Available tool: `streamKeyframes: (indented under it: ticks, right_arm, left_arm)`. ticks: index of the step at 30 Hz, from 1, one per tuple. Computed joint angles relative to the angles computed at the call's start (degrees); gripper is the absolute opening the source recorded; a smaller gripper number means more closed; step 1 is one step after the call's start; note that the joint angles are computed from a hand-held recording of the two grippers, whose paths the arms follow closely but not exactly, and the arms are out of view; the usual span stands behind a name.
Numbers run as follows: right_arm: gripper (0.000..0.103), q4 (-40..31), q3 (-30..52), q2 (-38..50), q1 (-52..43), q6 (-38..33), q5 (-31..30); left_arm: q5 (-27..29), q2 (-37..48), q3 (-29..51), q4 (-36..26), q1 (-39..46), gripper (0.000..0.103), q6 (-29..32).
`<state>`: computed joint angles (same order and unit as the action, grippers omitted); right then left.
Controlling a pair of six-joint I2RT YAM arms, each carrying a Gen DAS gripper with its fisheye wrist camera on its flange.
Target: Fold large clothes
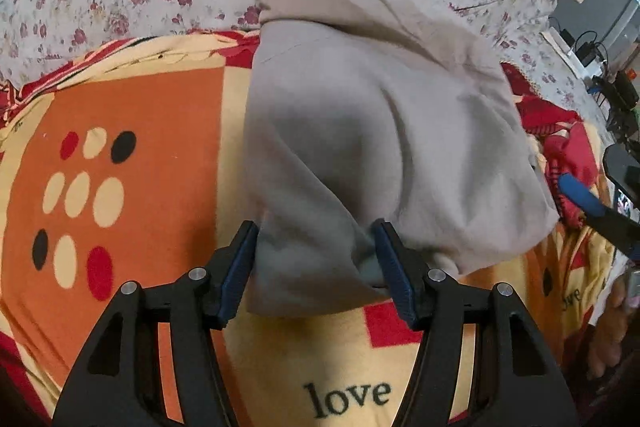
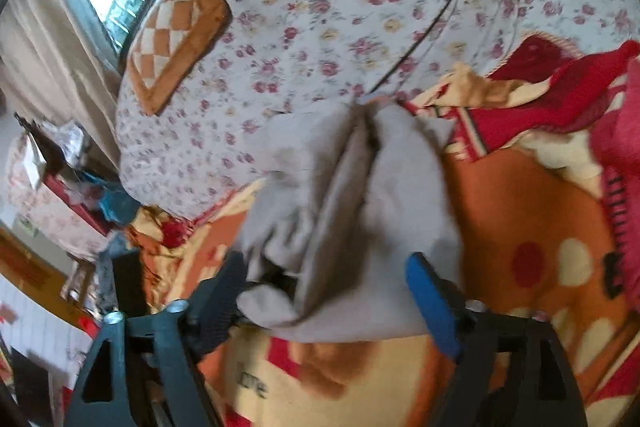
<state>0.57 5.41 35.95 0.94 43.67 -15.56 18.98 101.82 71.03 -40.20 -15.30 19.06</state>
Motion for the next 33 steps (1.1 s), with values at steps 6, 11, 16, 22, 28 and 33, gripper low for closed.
streamKeyframes:
  ticks: [6,11,16,22,28,33]
  right_arm:
    - [0.097,19.86,5.92,28.29,10.65,3.30,4.91]
    - [0.037,27.53,11.76,44.05,14.55,3.76,8.87]
    - [0.013,26.27,10.44,41.24,16.72,0.26,15.31]
    - [0.010,15.43,6.96,25.11,15.73,-3.39,19.24]
    - [0.009,10.25,1.34,13.92,9.57,-3.80,15.96]
    - [0.009,23.73,-0.97,28.98,0.94,-4.22,8.56]
  left_arm:
    - [-0.32,-3.11,-1.13,1.66,1.95,0.060,1.04]
    - [-0.94,-1.50,-0.38,1.87,2.56,0.060,-0.31]
    - [-1.84,-3.24,-0.44,3.25,1.60,0.059,-1.91]
    - [2.04,-2.00,2.88,0.71,0.15,0.059,-4.25]
    - [-0.80,-2.14,0.65,3.43,-3.86,0.060,-4.52]
    - [-3.81,-0.16,-2.01,7.16,-7.08,0.062,-5.22]
